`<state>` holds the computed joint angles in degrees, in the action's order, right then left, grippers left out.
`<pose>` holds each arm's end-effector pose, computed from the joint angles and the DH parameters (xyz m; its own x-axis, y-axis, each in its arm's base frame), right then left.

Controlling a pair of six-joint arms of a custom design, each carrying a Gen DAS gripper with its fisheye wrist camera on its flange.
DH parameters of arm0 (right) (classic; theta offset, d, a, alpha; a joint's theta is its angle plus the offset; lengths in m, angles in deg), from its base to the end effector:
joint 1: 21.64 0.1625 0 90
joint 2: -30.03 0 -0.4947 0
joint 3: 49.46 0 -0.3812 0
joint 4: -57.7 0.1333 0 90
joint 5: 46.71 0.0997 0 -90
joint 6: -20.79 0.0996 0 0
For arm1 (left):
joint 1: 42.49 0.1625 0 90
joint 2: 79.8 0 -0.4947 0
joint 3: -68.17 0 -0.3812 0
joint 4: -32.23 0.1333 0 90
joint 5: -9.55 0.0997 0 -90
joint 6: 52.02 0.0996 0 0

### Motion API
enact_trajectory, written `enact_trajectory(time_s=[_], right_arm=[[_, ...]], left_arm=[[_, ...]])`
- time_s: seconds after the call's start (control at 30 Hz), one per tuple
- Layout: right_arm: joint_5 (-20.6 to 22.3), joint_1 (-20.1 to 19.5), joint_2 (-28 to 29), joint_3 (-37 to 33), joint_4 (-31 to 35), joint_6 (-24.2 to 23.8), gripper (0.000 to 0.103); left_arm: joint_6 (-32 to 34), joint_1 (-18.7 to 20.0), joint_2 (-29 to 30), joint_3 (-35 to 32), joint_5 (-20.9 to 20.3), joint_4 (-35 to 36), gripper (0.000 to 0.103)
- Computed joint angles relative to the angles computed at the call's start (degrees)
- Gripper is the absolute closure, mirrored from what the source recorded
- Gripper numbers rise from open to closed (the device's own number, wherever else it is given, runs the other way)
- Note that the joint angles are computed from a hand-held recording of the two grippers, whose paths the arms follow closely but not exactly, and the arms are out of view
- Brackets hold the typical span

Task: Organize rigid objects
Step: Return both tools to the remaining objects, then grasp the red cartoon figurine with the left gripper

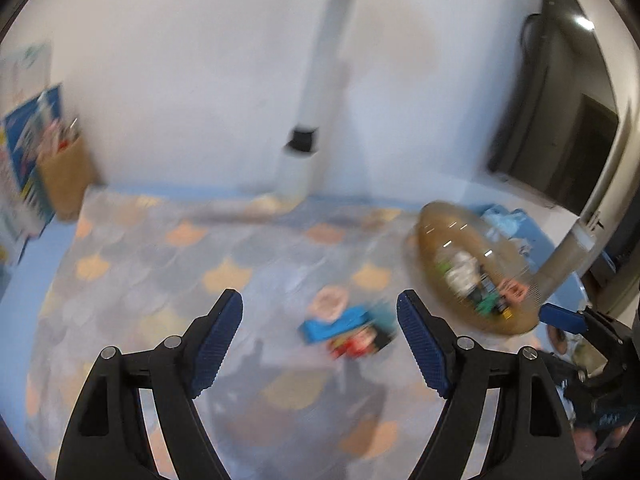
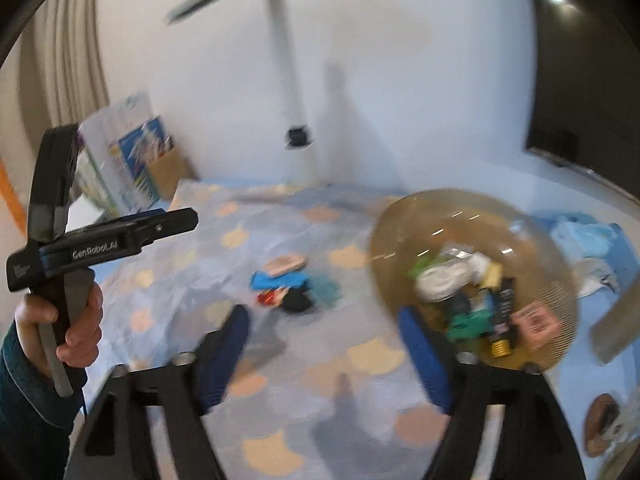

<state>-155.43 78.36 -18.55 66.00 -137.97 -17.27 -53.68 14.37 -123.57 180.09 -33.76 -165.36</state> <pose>0.2064 -0.5868 0.1718 -0.6784 -0.4468 0.5832 -0.7031 0.6251 -0.3390 -0.1664 -0.6312 0.1615 -0.8390 -0.0308 -0.5433 0.3981 0.6460 -0.6513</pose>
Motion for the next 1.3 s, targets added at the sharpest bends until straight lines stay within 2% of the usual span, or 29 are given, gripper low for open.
enact_trajectory(time_s=[0.17,0.33,0.6,0.9,1.0,1.03,1.1,1.13,1.23,1.27,1.3], right_arm=[[-1.0,-1.4,6.1,1.1,-3.5,-1.7,0.022],[-2.1,-3.6,9.1,-0.2,-1.1,1.4,0.022],[-2.2,-4.8,9.7,-0.7,-0.9,4.0,0.022],[-0.4,-5.7,8.8,-0.4,-1.1,5.8,0.022],[0.0,-6.1,8.2,-0.5,-1.3,8.3,0.022],[0.6,-6.3,7.5,-1.0,0.4,10.6,0.022],[3.2,-6.8,6.2,-2.4,4.5,15.2,0.036],[4.3,-6.8,5.6,-3.8,7.7,18.4,0.039],[4.2,-6.0,5.9,-8.1,12.2,23.9,0.039],[4.5,-5.9,6.3,-9.1,12.6,24.2,0.039],[4.1,-5.6,7.2,-10.3,12.5,24.0,0.039]], left_arm=[[-3.5,3.8,1.6,2.9,1.2,-1.0,0.025],[-4.6,6.0,3.3,3.8,1.9,-0.6,0.025],[-2.9,4.8,5.4,1.9,6.7,4.1,0.025],[2.4,4.0,6.0,2.1,5.9,0.9,0.025],[5.1,3.5,6.4,0.3,2.8,1.1,0.025],[6.6,3.1,6.9,-0.7,2.5,1.7,0.025],[12.2,1.8,8.8,-3.7,3.5,2.9,0.025],[14.9,1.3,10.0,-5.2,4.4,3.8,0.025],[20.4,1.1,12.4,-8.5,3.5,4.8,0.025],[20.6,1.4,13.0,-9.7,2.6,6.0,0.027],[20.5,1.6,13.3,-10.5,1.9,6.7,0.033]])
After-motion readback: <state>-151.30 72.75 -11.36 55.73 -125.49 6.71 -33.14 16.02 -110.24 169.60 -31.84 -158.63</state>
